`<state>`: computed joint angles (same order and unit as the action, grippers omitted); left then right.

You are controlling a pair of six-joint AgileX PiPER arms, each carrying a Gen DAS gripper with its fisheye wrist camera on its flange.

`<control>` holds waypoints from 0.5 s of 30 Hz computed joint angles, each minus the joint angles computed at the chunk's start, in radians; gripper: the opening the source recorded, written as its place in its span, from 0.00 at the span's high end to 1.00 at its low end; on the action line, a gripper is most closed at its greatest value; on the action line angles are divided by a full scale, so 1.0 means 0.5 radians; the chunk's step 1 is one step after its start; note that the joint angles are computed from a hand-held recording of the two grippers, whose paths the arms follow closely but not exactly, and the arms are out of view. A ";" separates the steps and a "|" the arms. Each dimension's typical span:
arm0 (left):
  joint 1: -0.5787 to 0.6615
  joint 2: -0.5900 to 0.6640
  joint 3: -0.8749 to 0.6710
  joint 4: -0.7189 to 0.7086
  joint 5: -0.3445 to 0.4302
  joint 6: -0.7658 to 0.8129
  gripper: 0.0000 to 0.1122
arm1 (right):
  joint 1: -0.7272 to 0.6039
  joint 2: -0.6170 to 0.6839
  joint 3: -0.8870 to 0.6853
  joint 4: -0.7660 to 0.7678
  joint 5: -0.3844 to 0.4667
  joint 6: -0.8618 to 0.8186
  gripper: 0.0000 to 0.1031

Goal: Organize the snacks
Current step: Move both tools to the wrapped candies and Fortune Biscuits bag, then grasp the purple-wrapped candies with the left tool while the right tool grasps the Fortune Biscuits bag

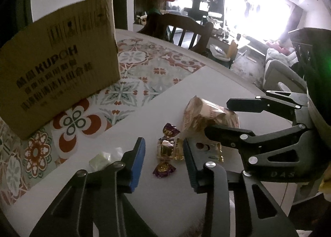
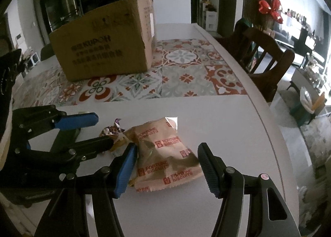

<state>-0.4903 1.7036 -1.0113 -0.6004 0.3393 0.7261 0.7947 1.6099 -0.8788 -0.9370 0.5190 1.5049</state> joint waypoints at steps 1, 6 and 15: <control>0.006 0.008 -0.006 -0.016 0.015 0.011 0.73 | -0.011 0.007 -0.001 0.016 -0.020 -0.015 0.41; 0.026 0.041 -0.028 -0.049 0.066 0.020 0.85 | -0.023 0.018 -0.003 0.001 -0.054 0.006 0.52; 0.042 0.004 -0.001 -0.164 0.046 0.101 0.86 | 0.047 0.024 -0.023 -0.112 0.047 0.134 0.67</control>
